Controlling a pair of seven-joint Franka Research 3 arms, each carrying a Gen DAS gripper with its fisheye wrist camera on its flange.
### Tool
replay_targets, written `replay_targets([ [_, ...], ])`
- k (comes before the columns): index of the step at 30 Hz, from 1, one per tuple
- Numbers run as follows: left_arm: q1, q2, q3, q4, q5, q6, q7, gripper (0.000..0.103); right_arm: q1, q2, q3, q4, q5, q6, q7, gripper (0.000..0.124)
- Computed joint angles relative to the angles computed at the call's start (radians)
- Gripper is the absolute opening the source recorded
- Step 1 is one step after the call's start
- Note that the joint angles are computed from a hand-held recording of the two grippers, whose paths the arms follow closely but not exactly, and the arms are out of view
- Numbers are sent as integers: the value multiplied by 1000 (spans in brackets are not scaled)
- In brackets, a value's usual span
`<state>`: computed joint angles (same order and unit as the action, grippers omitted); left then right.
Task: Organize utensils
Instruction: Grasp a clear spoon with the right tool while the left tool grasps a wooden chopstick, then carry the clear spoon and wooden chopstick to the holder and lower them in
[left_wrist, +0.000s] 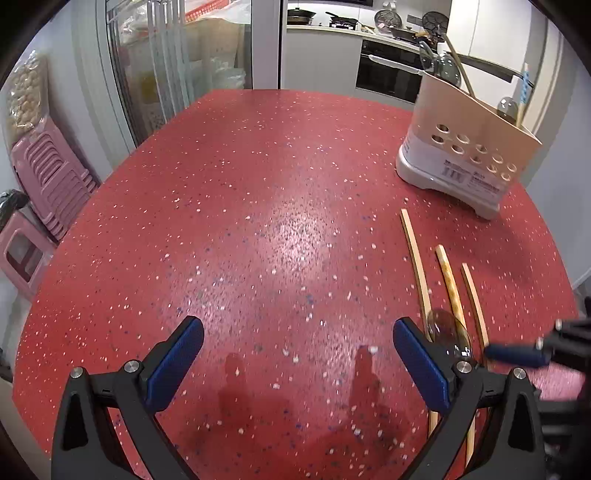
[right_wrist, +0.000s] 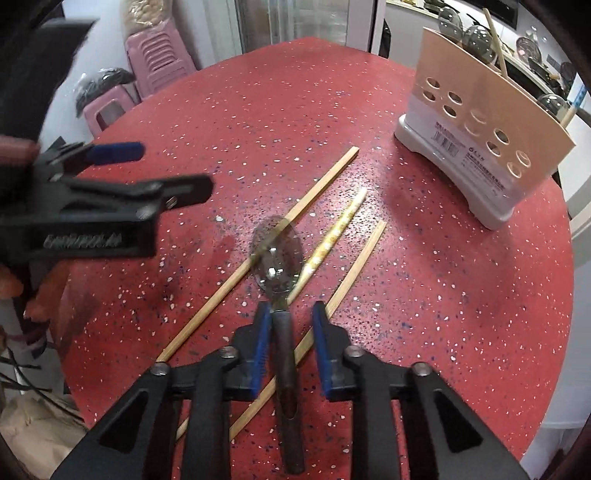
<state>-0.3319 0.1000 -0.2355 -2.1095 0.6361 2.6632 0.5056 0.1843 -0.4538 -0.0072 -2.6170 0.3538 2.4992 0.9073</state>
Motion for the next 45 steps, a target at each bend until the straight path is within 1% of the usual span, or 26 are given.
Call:
replay_targets([
  [1,2,7,0,10,-10,-4,8,103,3,-1,5,-4,0,6,3,13],
  [4,2,22,2,31,-22,-8,19,103,8,-7,15,-15,-10,26,10,13],
  [7,2,29,2,41,-41,-4,46,103,22,-5,-10,-16,29,22,-2,12],
  [9,3,43,-1,55,-62,7,78,103,18,-9,-24,-19,48,18,-8,12],
  [14,-8,80,-7,103,-105,0,147,103,-4,-33,-58,-22,98,-1,-26,12],
  [18,-27,136,-16,175,-146,-29,222,103,-35,-42,-77,-18,123,-19,-27,12],
  [21,-47,187,-23,242,-173,-86,282,103,-58,-47,-91,-20,143,-24,-23,12],
  [23,-56,217,-25,281,-195,-117,319,98,-72,-47,-102,-17,153,-27,-29,12],
  [24,-60,238,-30,309,-214,-150,345,94,-78,-47,-105,-17,159,-27,-32,12],
  [25,-67,248,-27,324,-221,-171,353,92,-83,-49,-108,-18,165,-28,-34,12],
  [26,-76,250,-21,327,-212,-167,352,90,-87,-50,-113,-16,174,-29,-37,12],
  [28,-77,254,-27,336,-230,-171,387,79,-98,-59,-123,-19,184,-37,-48,12],
  [29,-75,255,-32,341,-243,-173,409,76,-102,-66,-123,-19,189,-43,-45,12],
  [30,-77,261,-36,352,-252,-181,432,68,-105,-65,-126,-16,197,-45,-47,12],
  [31,-78,267,-41,363,-265,-186,457,56,-107,-60,-128,-10,202,-46,-50,12],
  [32,-84,268,-38,370,-265,-193,465,48,-110,-60,-129,-8,208,-47,-52,12],
  [33,-89,273,-38,380,-267,-201,476,33,-112,-61,-131,-7,214,-46,-53,12],
  [34,-94,276,-37,386,-269,-205,481,31,-114,-62,-128,-7,218,-44,-53,12],
  [38,-110,271,-26,377,-261,-186,461,31,-120,-71,-133,-5,240,-37,-55,12],
  [40,-117,260,-20,359,-249,-166,438,31,-120,-72,-138,-7,253,-29,-61,12],
  [45,-106,184,-14,265,-221,-94,398,31,-121,-75,-152,3,291,-18,-66,12],
])
